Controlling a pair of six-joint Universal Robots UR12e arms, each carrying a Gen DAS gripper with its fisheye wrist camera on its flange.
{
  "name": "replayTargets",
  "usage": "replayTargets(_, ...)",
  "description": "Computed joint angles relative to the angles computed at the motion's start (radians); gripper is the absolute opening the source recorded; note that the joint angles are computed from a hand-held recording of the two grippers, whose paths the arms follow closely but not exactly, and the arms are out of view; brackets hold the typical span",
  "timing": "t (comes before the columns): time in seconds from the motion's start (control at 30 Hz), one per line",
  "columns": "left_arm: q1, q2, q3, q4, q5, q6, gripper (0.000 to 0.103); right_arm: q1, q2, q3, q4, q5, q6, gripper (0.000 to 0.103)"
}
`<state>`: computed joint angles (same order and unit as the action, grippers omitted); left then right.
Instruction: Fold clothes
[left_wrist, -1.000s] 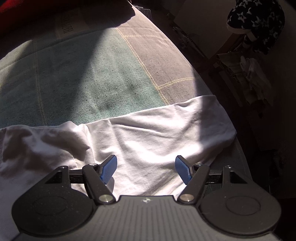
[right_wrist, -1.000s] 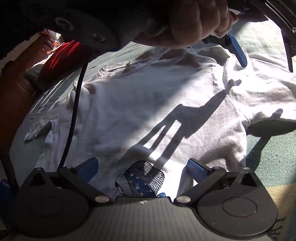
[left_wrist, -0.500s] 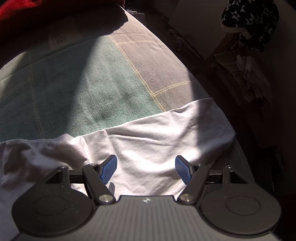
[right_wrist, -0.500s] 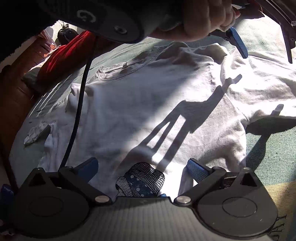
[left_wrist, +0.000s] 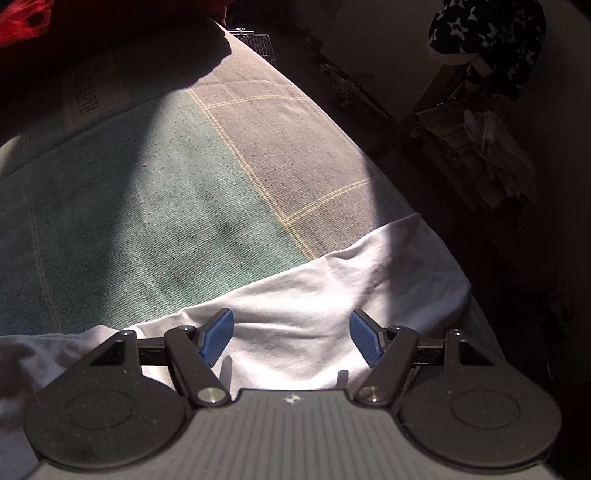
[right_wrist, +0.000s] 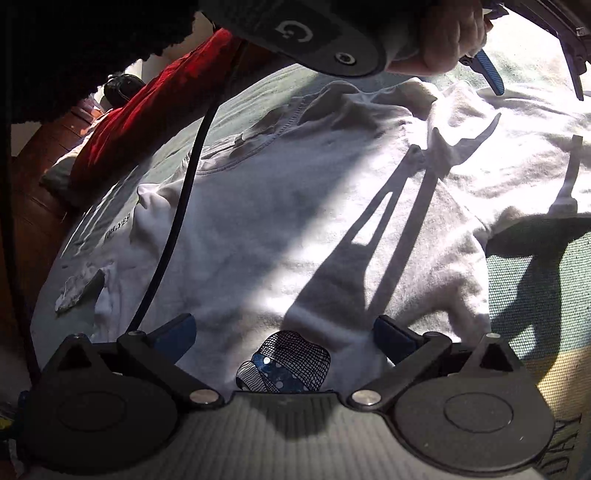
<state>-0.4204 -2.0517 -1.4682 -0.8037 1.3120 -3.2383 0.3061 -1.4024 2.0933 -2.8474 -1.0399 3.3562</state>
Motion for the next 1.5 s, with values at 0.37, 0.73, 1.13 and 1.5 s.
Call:
replayTargets(0.37, -0.001, -0.002, 0.001, -0.066, 0.002, 0.017, 0.069, 0.014, -0.005, -0.004, 0.014, -0.034, -0.046, 0.103)
replayTargets(0.73, 0.006, 0.028, -0.029, -0.071, 0.012, 0.021, 0.069, 0.027, -0.003, -0.015, 0.035, -0.064, -0.078, 0.103)
replayTargets(1.13, 0.009, 0.008, -0.024, -0.045, -0.007, 0.029, 0.069, 0.036, -0.003, -0.016, 0.032, -0.089, -0.069, 0.103)
replayTargets(1.5, 0.016, 0.047, -0.054, -0.014, 0.002, 0.037, 0.069, 0.037, -0.004, -0.02, 0.045, -0.094, -0.062, 0.103)
